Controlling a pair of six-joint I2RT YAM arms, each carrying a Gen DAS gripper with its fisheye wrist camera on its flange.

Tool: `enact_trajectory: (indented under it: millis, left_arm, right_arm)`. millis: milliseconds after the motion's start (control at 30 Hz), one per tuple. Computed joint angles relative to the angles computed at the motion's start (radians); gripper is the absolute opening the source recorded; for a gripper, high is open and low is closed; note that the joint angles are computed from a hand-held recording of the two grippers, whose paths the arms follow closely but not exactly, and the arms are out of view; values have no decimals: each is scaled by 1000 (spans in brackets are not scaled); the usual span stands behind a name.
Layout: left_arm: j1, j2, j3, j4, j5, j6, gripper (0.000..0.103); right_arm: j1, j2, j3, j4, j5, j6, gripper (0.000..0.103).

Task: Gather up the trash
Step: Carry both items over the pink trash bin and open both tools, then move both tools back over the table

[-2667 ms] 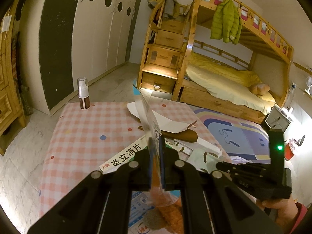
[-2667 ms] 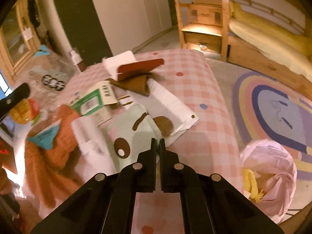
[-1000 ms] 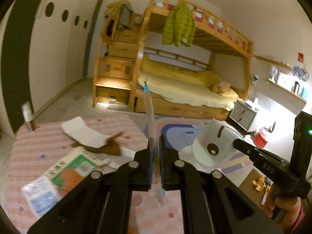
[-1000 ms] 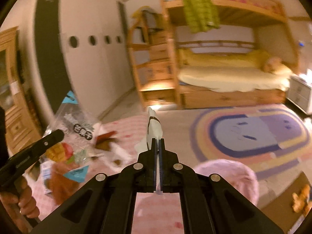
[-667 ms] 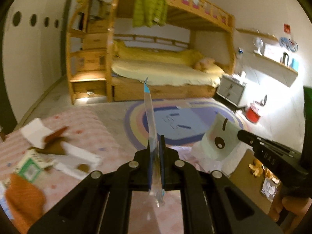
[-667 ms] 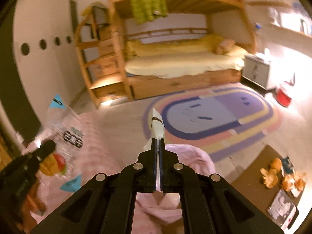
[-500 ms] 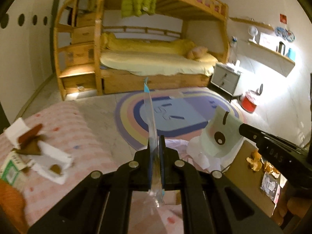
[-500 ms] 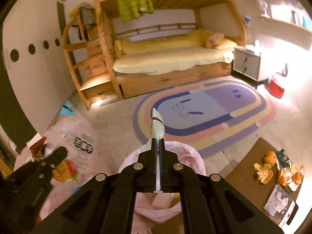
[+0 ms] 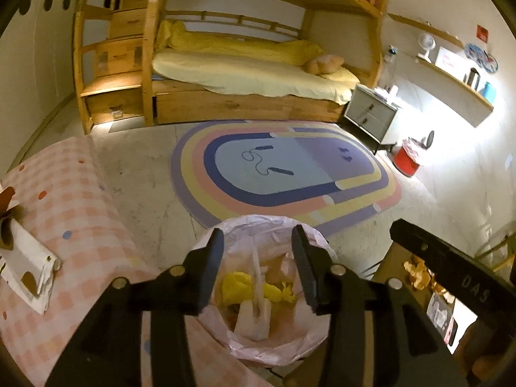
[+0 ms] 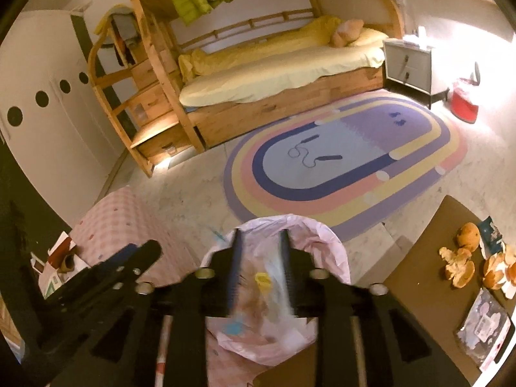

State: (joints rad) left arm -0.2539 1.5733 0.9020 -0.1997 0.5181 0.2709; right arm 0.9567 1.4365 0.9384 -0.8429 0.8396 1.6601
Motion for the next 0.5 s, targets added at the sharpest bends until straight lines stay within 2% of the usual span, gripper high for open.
enact_trajectory:
  millis: [133, 300, 400, 500]
  left_arm:
    - [35, -54, -18, -1, -17, -12, 42]
    - [113, -134, -38, -41, -6, 16, 42]
    - [178, -200, -46, -83, 17, 52, 42]
    - [271, -261, -39, -140, 55, 99, 42]
  right_arm:
    - [30, 20, 34, -56, 33, 48, 31]
    - [64, 49, 73, -56, 71, 28, 31]
    - [93, 92, 135, -42, 109, -24, 31]
    - [111, 110, 165, 72, 118, -162, 31]
